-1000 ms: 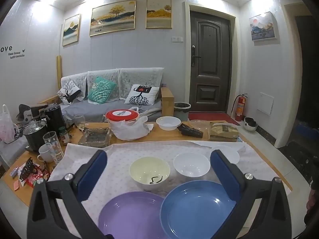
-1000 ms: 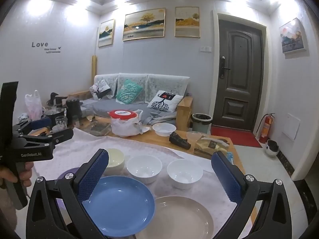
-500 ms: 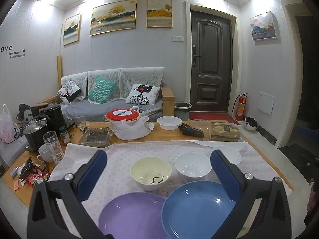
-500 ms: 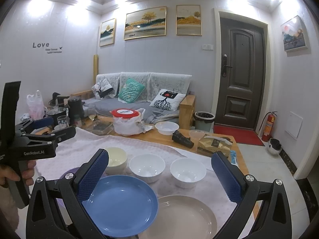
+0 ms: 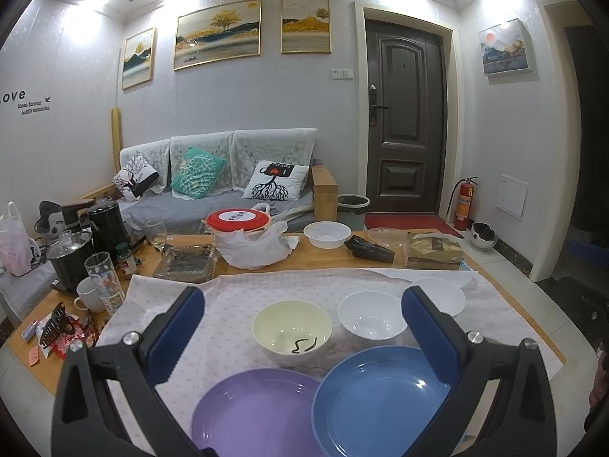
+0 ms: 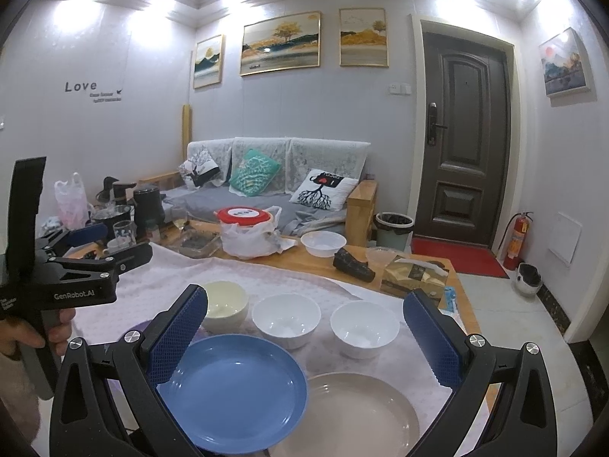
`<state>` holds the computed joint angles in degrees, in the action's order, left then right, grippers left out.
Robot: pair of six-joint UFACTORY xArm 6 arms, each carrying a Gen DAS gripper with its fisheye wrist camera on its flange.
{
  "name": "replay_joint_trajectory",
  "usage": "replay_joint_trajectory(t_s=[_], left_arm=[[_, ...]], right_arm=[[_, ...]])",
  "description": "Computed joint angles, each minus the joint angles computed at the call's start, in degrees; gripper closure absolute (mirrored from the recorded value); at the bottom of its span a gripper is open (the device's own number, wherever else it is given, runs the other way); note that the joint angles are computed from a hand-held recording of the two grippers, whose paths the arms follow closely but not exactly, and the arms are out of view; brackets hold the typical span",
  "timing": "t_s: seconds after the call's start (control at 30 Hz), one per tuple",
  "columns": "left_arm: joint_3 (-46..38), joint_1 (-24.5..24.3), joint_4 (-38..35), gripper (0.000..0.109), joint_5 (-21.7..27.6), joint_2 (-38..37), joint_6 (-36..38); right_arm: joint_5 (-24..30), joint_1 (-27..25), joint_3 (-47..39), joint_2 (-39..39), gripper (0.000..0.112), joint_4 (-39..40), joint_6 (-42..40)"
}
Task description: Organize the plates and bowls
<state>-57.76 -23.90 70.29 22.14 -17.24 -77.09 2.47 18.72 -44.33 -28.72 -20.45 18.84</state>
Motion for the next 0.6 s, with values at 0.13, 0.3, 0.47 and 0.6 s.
replay_joint_trajectory(t_s=[0.13,0.3,0.47,0.6], left_arm=[[0.1,0.1,-0.2,0.006,-0.4,0.0,0.1],[-0.1,0.4,0.0,0.006,-0.6,0.3,-0.1],[-0.1,0.5,-0.3,0.006,-0.9,0.3,0.3],[-0.4,0.2,-0.6,0.006,-0.9,0.5,0.6]], right_arm=[[0.1,-0.1,0.1,-0.2,0.010,1.0,-0.8],[-0.1,-0.1,0.2,0.0,0.010,1.6,-1.2],[-0.5,-0.3,0.4,0.1,0.010,1.5,-1.1],[-0.5,-0.3,0.4,0.2,0.010,1.2,-0.8]])
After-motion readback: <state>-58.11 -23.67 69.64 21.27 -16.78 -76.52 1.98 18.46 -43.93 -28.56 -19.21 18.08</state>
